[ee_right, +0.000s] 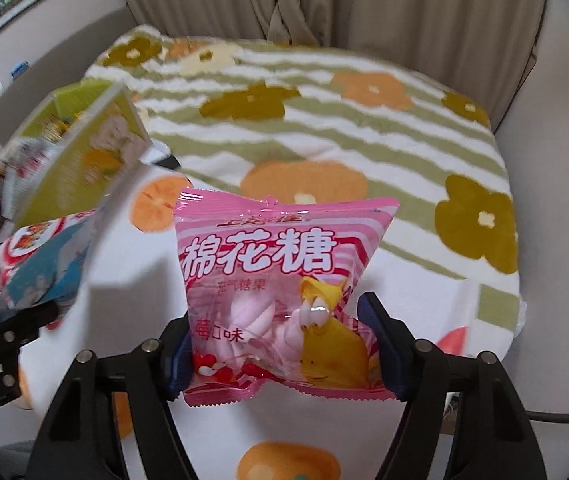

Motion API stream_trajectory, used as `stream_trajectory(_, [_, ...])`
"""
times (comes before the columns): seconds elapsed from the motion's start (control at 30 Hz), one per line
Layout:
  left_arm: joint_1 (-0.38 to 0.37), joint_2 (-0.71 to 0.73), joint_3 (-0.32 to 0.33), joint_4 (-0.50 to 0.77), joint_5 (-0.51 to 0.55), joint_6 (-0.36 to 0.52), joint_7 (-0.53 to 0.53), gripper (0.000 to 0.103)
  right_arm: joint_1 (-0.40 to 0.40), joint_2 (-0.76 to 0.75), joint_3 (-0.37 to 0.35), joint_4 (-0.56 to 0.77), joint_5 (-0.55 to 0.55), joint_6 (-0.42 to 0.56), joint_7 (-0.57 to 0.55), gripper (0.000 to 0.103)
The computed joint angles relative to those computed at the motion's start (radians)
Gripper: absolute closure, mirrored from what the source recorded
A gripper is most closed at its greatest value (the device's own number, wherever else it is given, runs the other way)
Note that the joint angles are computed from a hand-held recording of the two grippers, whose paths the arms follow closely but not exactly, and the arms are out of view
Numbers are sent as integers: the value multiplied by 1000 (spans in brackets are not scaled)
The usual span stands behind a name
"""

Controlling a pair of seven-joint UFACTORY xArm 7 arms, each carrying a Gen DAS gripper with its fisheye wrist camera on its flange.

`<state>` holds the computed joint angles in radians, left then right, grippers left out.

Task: Organize snacks
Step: 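Lift both held bags and carry them over the lime-green box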

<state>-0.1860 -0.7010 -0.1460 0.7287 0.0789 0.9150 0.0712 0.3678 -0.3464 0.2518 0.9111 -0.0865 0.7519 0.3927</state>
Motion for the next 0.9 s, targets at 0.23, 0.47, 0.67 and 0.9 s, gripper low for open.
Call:
stream_trajectory(0.23, [23,-51,71,117,-62,64,-13,54,37,-68,13,96,45,19,-48,34])
stream_trajectory(0.47, [95,-12,186,246,-77,70,105,54,42,26,88,280,-7,38,7,34])
stream_trajectory(0.67, [163,138,296,365,-100,25,279,54,86,215,143,482,-143,40,130,34])
stream_trajectory(0.9, [202,403,405,544,-243,37,542,52,228,495,133,788,-361,142,361,34])
